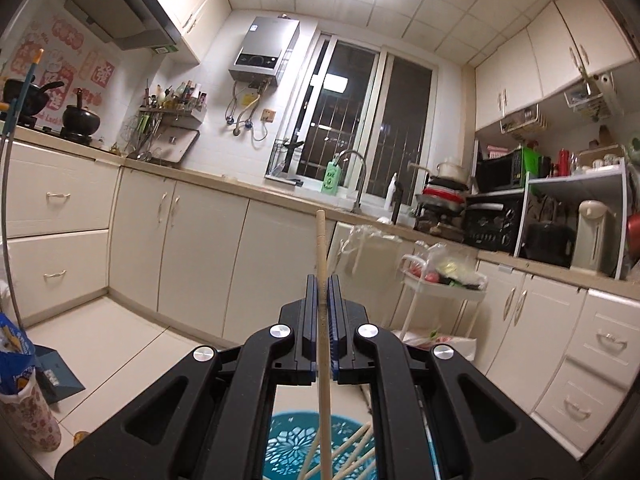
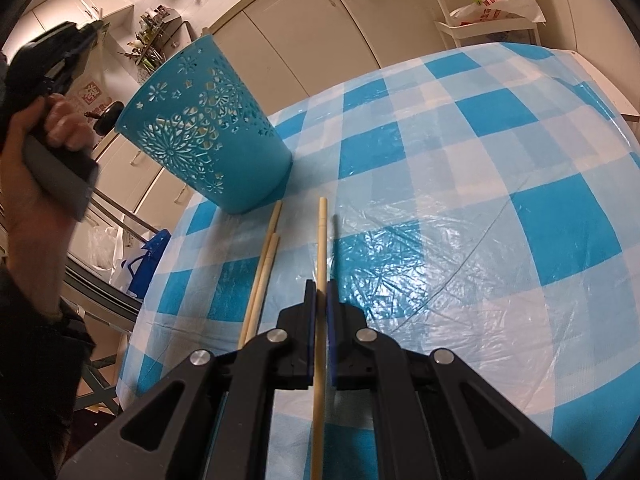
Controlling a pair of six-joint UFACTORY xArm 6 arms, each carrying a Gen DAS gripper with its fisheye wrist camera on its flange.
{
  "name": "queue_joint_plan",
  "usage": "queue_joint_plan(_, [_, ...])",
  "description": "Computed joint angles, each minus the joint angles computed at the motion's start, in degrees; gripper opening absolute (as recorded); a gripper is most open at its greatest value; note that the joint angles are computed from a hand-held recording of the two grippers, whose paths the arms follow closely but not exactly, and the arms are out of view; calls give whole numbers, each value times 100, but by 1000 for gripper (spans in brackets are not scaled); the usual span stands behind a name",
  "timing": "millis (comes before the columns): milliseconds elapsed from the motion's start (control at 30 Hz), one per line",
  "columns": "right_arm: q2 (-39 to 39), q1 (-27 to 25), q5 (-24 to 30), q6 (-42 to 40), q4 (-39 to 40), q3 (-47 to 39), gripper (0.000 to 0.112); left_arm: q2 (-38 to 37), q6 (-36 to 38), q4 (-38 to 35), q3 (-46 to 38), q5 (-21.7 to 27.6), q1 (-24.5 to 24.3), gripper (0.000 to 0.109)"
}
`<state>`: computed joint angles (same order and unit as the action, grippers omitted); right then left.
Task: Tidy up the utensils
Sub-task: 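Move the left tool's chopstick over the teal cup and release it, then lift the right tool's chopstick over the teal cup and release it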
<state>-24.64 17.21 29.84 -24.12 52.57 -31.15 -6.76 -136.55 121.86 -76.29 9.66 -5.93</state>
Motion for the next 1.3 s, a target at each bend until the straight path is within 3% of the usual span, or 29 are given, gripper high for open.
queue_joint_plan(333, [0,-21,-2,46,-14,4,6,-120,366,25,647,385,-211,5])
queue_joint_plan(600, [-11,-93,43,21,133,3,6,-506,1622,-908,1294,85,-140,6])
queue_joint_plan(900, [-50,-118,28,-20,210,24,6,-1436,1584,-1077,2138,-50,42,20])
queue_joint_plan(1067, [-342,-356,190,-920,1398,136,6,-2177,1748,-1572,3013,26,129,39])
queue_joint_plan(1300, [-670,-633,465,-1614,2786,38,6,-2653,1883,-2338,3970,-228,297,44])
